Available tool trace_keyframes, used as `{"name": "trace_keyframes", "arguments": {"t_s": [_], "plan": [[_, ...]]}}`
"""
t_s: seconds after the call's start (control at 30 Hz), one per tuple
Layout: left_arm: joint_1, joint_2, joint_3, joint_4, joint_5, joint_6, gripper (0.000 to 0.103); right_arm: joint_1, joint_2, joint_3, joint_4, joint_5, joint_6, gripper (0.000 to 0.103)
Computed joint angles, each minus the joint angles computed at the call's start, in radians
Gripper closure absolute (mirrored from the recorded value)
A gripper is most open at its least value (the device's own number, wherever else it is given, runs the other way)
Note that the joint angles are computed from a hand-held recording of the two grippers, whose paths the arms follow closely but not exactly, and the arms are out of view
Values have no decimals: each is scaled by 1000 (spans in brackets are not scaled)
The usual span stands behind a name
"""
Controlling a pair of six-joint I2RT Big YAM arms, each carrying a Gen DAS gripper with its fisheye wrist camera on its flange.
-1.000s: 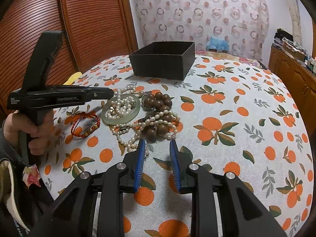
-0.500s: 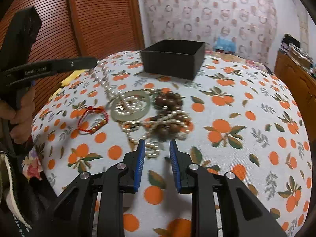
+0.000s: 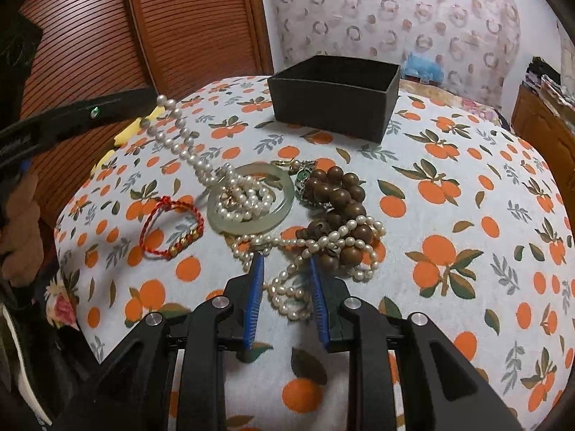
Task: Organize jewelry
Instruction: 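Grasp a pearl strand with the right tool while the left tool lifts its necklace, then carry both pearl strands over the black box and lower them inside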
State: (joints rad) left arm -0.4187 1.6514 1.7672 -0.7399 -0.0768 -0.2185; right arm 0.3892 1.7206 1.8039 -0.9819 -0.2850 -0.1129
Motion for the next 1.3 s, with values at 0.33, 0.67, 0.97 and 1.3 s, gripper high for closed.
{"name": "trace_keyframes", "arguments": {"t_s": [0.33,0.67,0.97,1.3], "plan": [[-3,-8,-13,0,-1,5,96,23,20,19,16,137,-19,97],[-3,-5,22,7,5,23,96,-15,-15,36,55,73,2,98],[1,28,136,-16,15,56,96,-32,-13,147,65,78,-34,98],[2,61,250,-28,1,99,96,-38,19,306,42,75,-56,98]]}}
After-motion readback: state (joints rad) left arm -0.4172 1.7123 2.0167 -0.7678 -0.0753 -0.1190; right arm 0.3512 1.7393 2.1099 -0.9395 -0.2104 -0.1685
